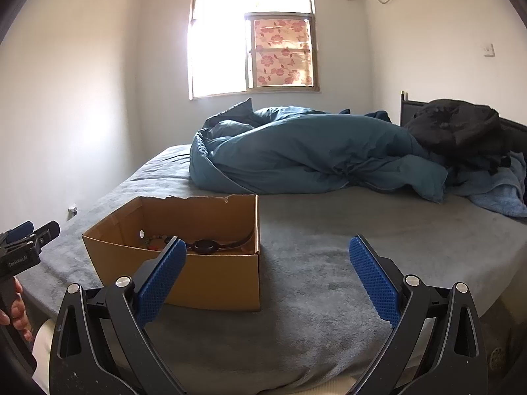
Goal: Organize jewelry
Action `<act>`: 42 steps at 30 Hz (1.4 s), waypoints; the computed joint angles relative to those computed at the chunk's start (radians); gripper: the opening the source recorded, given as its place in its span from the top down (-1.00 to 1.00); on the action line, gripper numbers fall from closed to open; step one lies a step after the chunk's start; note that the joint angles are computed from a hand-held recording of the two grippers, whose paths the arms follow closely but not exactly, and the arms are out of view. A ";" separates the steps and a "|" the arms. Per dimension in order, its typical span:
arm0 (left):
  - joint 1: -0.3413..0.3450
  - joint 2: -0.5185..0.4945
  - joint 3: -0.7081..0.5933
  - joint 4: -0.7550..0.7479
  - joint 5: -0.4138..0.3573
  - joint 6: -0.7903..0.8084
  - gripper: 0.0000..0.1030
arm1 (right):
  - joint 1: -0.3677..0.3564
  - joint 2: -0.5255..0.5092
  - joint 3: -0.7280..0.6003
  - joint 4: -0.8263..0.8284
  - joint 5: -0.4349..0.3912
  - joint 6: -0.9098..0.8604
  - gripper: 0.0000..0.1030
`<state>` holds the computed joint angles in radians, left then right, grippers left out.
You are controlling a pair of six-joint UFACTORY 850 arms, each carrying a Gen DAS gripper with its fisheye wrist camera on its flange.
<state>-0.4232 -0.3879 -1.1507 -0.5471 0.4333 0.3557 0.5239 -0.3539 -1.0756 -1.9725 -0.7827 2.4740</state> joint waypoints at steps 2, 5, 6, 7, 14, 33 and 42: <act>0.000 0.001 0.001 0.003 0.002 -0.005 -0.89 | 0.002 0.002 0.000 -0.001 -0.004 0.012 -0.85; 0.000 0.003 0.004 0.007 0.007 -0.009 -0.89 | 0.007 0.005 0.002 0.001 -0.019 0.003 -0.85; 0.000 0.005 0.007 0.007 0.011 -0.009 -0.89 | 0.007 0.007 0.003 0.001 -0.021 -0.004 -0.85; 0.000 0.006 0.010 0.007 0.017 -0.010 -0.89 | 0.009 0.006 0.003 0.003 -0.026 -0.008 -0.85; -0.004 0.009 0.013 -0.006 0.019 0.001 -0.89 | 0.009 0.009 0.006 0.011 -0.027 -0.006 -0.85; -0.010 0.014 0.012 -0.071 0.013 0.076 -0.89 | 0.008 0.010 0.009 0.013 -0.021 -0.001 -0.85; -0.012 0.020 0.012 -0.121 0.005 0.112 -0.89 | 0.008 0.007 0.006 0.015 -0.022 -0.006 -0.85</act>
